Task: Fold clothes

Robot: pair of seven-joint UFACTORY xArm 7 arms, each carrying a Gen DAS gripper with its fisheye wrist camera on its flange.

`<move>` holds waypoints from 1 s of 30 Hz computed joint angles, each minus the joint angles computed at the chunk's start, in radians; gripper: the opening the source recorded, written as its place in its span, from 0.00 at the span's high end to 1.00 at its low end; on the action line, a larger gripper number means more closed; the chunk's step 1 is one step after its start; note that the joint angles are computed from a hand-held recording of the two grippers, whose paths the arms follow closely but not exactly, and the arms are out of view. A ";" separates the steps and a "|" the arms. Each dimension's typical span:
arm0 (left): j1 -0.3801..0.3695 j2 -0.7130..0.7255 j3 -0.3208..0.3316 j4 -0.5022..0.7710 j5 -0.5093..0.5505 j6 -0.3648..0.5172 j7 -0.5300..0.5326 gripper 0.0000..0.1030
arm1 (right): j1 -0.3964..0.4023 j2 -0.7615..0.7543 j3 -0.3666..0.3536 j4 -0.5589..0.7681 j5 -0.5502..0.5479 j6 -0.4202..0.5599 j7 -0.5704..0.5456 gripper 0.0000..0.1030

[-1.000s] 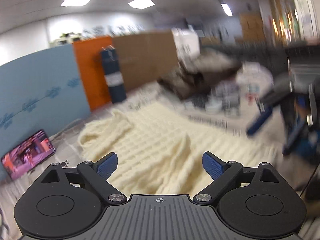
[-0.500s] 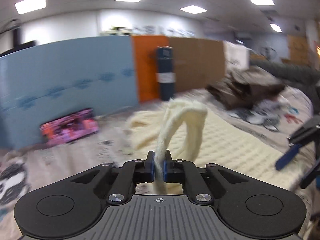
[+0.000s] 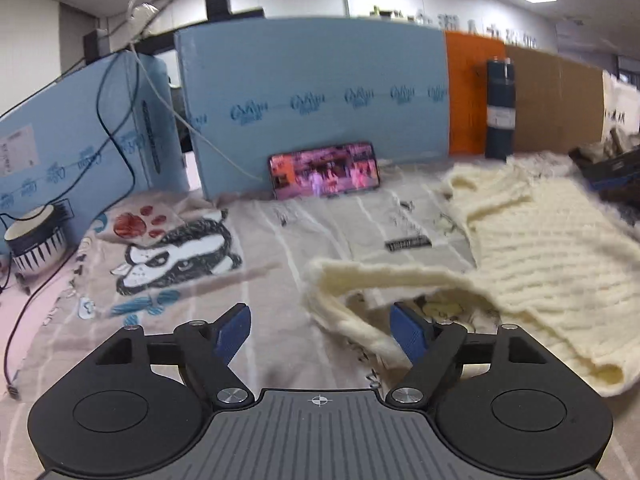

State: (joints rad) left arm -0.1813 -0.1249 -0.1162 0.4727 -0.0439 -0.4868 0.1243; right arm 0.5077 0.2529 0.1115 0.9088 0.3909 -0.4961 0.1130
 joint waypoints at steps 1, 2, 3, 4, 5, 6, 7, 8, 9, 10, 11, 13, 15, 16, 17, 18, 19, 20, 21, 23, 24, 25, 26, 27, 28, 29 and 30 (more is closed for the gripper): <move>-0.009 -0.009 0.030 -0.009 0.058 -0.027 -0.048 0.17 | 0.017 0.029 -0.023 0.050 0.046 0.031 -0.020 0.37; -0.011 -0.014 0.044 -0.017 0.092 -0.063 -0.078 0.14 | 0.025 0.062 -0.045 0.104 0.074 0.067 -0.028 0.37; -0.011 -0.017 0.054 -0.023 0.119 -0.098 -0.102 0.13 | 0.043 0.091 -0.073 0.149 0.101 0.097 -0.038 0.37; -0.009 -0.012 0.053 -0.018 0.130 -0.125 -0.114 0.12 | 0.067 0.120 -0.109 0.194 0.130 0.126 -0.046 0.39; -0.008 -0.006 0.053 -0.012 0.143 -0.152 -0.126 0.11 | 0.089 0.151 -0.142 0.236 0.148 0.149 -0.046 0.40; -0.008 0.009 0.062 0.002 0.180 -0.174 -0.155 0.11 | 0.109 0.181 -0.175 0.277 0.161 0.172 -0.039 0.40; -0.007 0.027 0.070 0.023 0.223 -0.183 -0.187 0.10 | 0.106 0.203 -0.183 0.305 0.156 0.185 -0.016 0.40; -0.003 0.046 0.075 0.045 0.264 -0.191 -0.217 0.10 | 0.103 0.224 -0.191 0.333 0.151 0.198 0.008 0.42; 0.000 0.071 0.074 0.071 0.300 -0.197 -0.239 0.10 | 0.101 0.246 -0.199 0.361 0.148 0.211 0.031 0.43; 0.006 0.095 0.074 0.099 0.341 -0.195 -0.261 0.10 | 0.105 0.259 -0.211 0.379 0.149 0.226 0.054 0.50; 0.012 0.120 0.071 0.127 0.382 -0.192 -0.283 0.10 | 0.108 0.272 -0.223 0.397 0.150 0.240 0.077 0.65; 0.025 0.176 0.059 0.187 0.447 -0.192 -0.313 0.10 | 0.078 0.288 -0.199 0.422 0.123 0.242 0.115 0.81; 0.038 0.229 0.044 0.237 0.486 -0.201 -0.335 0.10 | 0.004 0.291 -0.116 0.429 0.055 0.207 0.146 0.87; 0.047 0.251 0.037 0.255 0.499 -0.207 -0.354 0.10 | -0.028 0.291 -0.077 0.432 0.014 0.188 0.159 0.88; 0.055 0.271 0.031 0.271 0.510 -0.212 -0.371 0.10 | -0.049 0.293 -0.050 0.444 -0.025 0.176 0.171 0.88; 0.061 0.277 0.028 0.273 0.508 -0.212 -0.378 0.10 | -0.054 0.299 -0.040 0.464 -0.054 0.176 0.180 0.88; 0.066 0.283 0.025 0.274 0.505 -0.212 -0.385 0.10 | -0.060 0.312 -0.030 0.496 -0.082 0.187 0.190 0.88; 0.071 0.289 0.023 0.276 0.503 -0.212 -0.392 0.10 | -0.066 0.326 -0.019 0.530 -0.110 0.198 0.200 0.88; 0.076 0.295 0.022 0.277 0.500 -0.212 -0.399 0.10 | -0.073 0.341 -0.006 0.566 -0.139 0.210 0.209 0.88; 0.086 0.301 0.020 0.277 0.499 -0.221 -0.414 0.10 | -0.089 0.389 0.025 0.661 -0.193 0.255 0.229 0.88; 0.091 0.302 0.019 0.275 0.499 -0.230 -0.421 0.10 | -0.094 0.422 0.041 0.723 -0.219 0.287 0.238 0.88; 0.095 0.303 0.020 0.273 0.499 -0.238 -0.428 0.10 | -0.092 0.457 0.049 0.786 -0.240 0.321 0.247 0.88; 0.097 0.305 0.020 0.273 0.499 -0.243 -0.432 0.10 | -0.087 0.496 0.056 0.854 -0.261 0.360 0.251 0.88; 0.101 0.308 0.021 0.275 0.502 -0.246 -0.438 0.10 | -0.082 0.538 0.063 0.927 -0.280 0.402 0.253 0.88; 0.102 0.310 0.021 0.274 0.500 -0.248 -0.440 0.10 | -0.068 0.584 0.058 1.007 -0.295 0.454 0.255 0.88; 0.103 0.312 0.021 0.273 0.498 -0.249 -0.441 0.10 | -0.055 0.634 0.056 1.095 -0.308 0.509 0.255 0.88; 0.104 0.312 0.022 0.272 0.493 -0.251 -0.443 0.10 | -0.043 0.684 0.056 1.179 -0.317 0.561 0.254 0.88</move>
